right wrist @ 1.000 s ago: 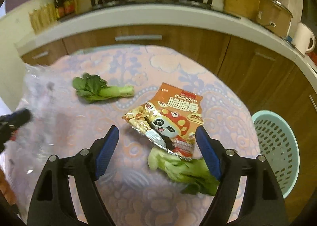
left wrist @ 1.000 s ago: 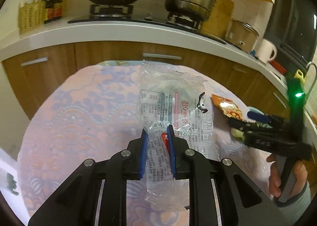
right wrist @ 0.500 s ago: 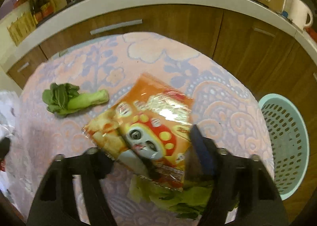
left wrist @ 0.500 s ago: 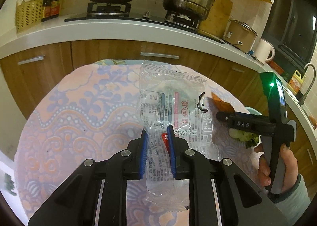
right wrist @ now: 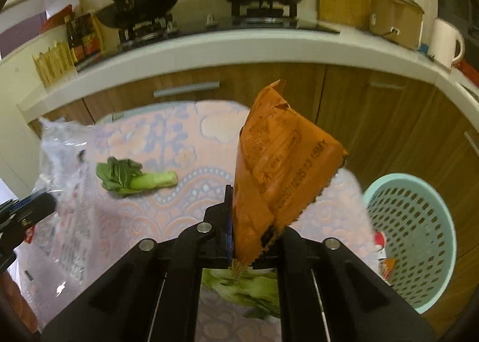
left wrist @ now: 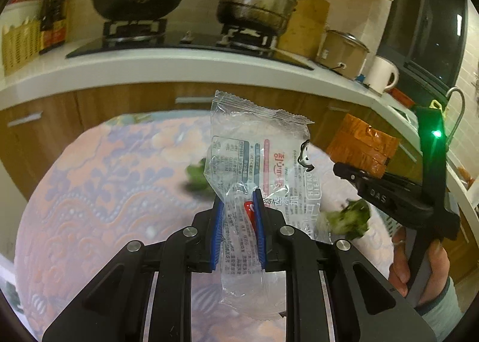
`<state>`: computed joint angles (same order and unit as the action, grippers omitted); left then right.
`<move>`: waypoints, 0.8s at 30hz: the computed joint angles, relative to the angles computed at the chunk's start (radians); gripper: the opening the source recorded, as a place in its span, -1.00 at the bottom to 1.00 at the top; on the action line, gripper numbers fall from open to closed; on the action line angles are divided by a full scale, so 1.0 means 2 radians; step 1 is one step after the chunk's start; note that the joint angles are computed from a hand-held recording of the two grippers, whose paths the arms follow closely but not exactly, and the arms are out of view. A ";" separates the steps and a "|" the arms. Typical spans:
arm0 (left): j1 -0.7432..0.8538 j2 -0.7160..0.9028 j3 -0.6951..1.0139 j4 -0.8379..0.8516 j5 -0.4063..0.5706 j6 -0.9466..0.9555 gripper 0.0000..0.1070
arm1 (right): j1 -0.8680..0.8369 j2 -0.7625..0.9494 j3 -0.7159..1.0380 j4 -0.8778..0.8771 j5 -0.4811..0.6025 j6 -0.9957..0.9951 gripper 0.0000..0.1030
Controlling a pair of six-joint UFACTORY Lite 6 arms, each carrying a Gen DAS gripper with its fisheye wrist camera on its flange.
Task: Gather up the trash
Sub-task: 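Grasp the clear plastic wrapper with the left tool while the right tool grasps the orange snack bag, then carry the wrapper and snack bag to the basket and release both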
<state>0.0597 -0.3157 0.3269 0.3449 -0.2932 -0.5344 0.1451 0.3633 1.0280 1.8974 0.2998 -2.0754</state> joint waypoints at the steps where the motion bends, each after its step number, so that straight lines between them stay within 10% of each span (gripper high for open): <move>1: -0.010 0.006 0.009 -0.014 0.003 0.011 -0.68 | -0.013 -0.010 -0.004 -0.028 0.009 0.022 -0.90; 15: -0.229 0.221 0.246 -0.372 0.009 0.308 -0.68 | -0.207 -0.040 0.020 -0.218 0.049 0.124 -0.90; 24: -0.311 0.407 0.458 -0.599 0.038 0.537 -0.68 | -0.286 0.090 0.135 -0.326 0.054 0.213 -0.90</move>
<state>-0.5632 0.4983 1.2423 -0.8537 -0.2172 0.5399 -0.4263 0.5437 1.2981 1.2459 0.4082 -1.6488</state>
